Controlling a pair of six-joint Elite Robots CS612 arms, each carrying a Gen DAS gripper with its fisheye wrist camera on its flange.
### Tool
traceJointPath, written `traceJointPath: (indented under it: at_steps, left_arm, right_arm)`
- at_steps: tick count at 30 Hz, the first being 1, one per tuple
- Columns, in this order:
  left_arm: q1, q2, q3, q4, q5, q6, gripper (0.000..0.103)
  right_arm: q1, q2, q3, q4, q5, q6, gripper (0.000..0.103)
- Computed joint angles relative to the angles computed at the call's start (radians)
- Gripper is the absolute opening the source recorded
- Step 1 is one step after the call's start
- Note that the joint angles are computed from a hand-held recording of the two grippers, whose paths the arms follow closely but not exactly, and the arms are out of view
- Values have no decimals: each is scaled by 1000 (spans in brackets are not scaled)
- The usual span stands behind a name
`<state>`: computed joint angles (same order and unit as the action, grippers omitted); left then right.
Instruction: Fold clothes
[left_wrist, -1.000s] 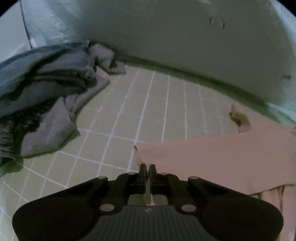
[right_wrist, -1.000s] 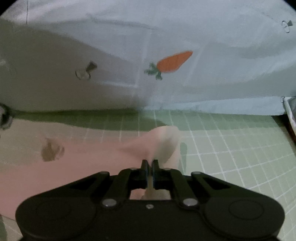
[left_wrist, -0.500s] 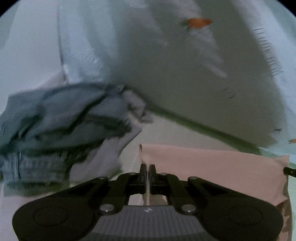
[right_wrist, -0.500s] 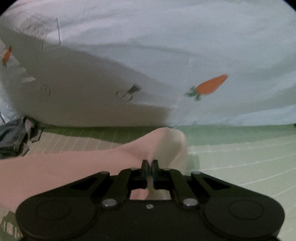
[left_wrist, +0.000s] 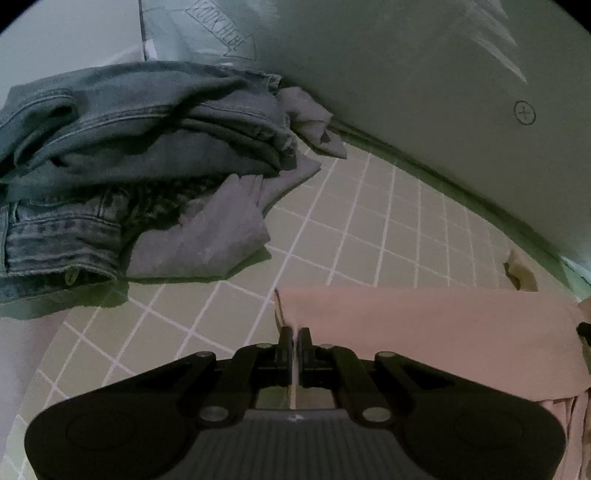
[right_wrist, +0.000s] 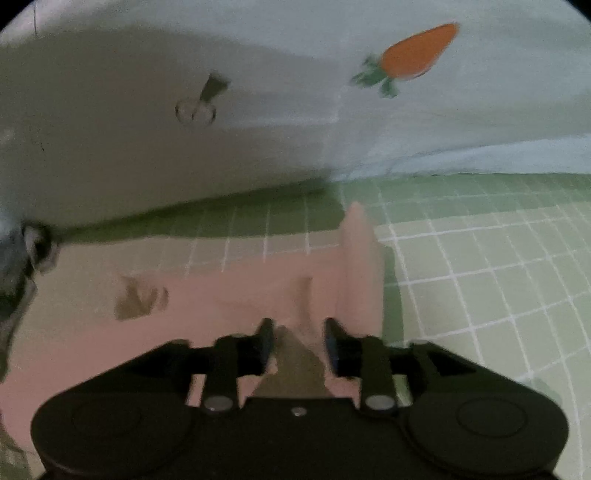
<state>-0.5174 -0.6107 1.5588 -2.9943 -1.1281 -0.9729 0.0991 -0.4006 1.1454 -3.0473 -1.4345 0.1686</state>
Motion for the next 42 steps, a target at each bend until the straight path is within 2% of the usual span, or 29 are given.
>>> traceJointPath:
  at_steps: [2, 3, 6, 8, 13, 16, 22, 27, 31, 33, 35, 38, 40, 42]
  left_arm:
    - [-2, 0, -3, -12, 1, 7, 3]
    - [-4, 1, -5, -24, 1, 21, 3]
    - [-13, 4, -15, -66, -1, 78, 3]
    - [-23, 5, -23, -95, -9, 124, 3]
    - [-63, 7, -44, -180, -46, 257, 3]
    - [-94, 6, -52, -236, -74, 335, 3]
    - [-159, -24, 0, -257, -123, 375, 3]
    - [-211, -56, 60, -213, -192, 364, 3]
    - [-239, -71, 89, -166, -203, 299, 7]
    - [-248, -82, 112, -174, -189, 246, 19]
    - [-260, -94, 133, -178, -167, 203, 39]
    - [-280, -109, 161, -166, -126, 176, 54]
    - [-290, -119, 182, -154, -112, 156, 58]
    - [-292, -128, 201, -148, -113, 147, 59]
  right_arm:
    - [-3, -27, 52, -43, -19, 39, 63]
    - [-2, -42, 81, -60, -48, 51, 67]
    - [5, -87, 171, -105, -160, 61, 68]
    - [4, -115, 236, -142, -195, 70, 68]
    - [-3, -171, 388, -207, -259, 121, 68]
    - [-1, -200, 467, -257, -273, 137, 68]
    - [21, -236, 581, -306, -321, 127, 71]
    - [18, -265, 660, -335, -305, 146, 73]
    - [18, -283, 711, -387, -301, 79, 73]
    - [20, -290, 730, -420, -301, 25, 73]
    - [25, -294, 747, -454, -301, -21, 74]
    - [29, -296, 763, -489, -268, -57, 74]
    - [33, -298, 772, -495, -232, -81, 72]
    - [43, -296, 776, -501, -210, -116, 65]
